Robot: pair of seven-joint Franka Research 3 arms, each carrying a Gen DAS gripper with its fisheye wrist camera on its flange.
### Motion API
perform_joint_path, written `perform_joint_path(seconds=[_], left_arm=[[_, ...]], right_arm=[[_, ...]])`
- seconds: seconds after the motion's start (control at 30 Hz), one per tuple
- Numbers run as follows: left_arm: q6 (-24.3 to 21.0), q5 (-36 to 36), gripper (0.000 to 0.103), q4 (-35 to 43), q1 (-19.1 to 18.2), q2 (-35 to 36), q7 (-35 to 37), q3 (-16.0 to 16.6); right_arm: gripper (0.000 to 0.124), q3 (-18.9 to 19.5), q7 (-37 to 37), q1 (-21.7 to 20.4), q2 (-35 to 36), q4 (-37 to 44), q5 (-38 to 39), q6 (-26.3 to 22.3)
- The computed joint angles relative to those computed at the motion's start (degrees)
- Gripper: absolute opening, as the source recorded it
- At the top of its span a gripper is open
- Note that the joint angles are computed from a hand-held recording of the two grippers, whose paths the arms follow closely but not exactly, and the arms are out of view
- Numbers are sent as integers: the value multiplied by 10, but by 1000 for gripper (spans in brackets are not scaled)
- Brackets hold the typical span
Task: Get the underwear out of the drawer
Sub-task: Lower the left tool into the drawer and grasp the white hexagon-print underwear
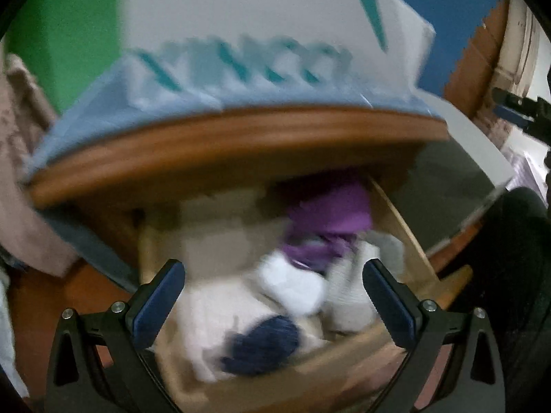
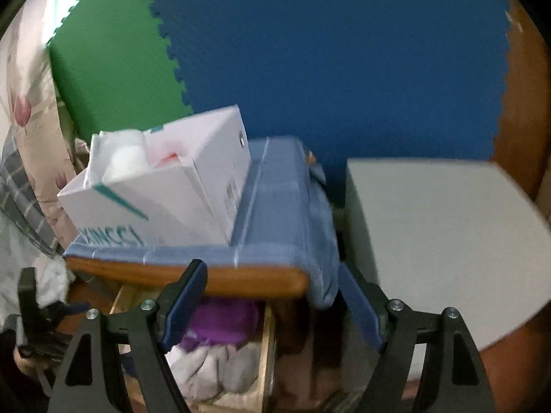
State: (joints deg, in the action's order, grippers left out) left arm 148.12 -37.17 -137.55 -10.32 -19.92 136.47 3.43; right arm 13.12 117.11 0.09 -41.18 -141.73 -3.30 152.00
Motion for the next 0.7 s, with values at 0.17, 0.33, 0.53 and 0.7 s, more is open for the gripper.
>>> perform_joint_path(seconds=[0.17,0.33,0.53,0.7], left_arm=[[-12,54,102,8,-19,23,-73,-58],[-41,228,102,46,-7,84,-214,-120],[-175,383,96,152,-4,185,-377,-148],[-252,422,83,213,-9,246,-441,-154]], right_arm=[[80,-38,-27,38,-12,-37,47,68],[80,-47,-42,46,-6,-45,89,81],[80,-53,-64,57,-32,-67,121,109],[80,-56,-80,59,-41,-74,138,113]])
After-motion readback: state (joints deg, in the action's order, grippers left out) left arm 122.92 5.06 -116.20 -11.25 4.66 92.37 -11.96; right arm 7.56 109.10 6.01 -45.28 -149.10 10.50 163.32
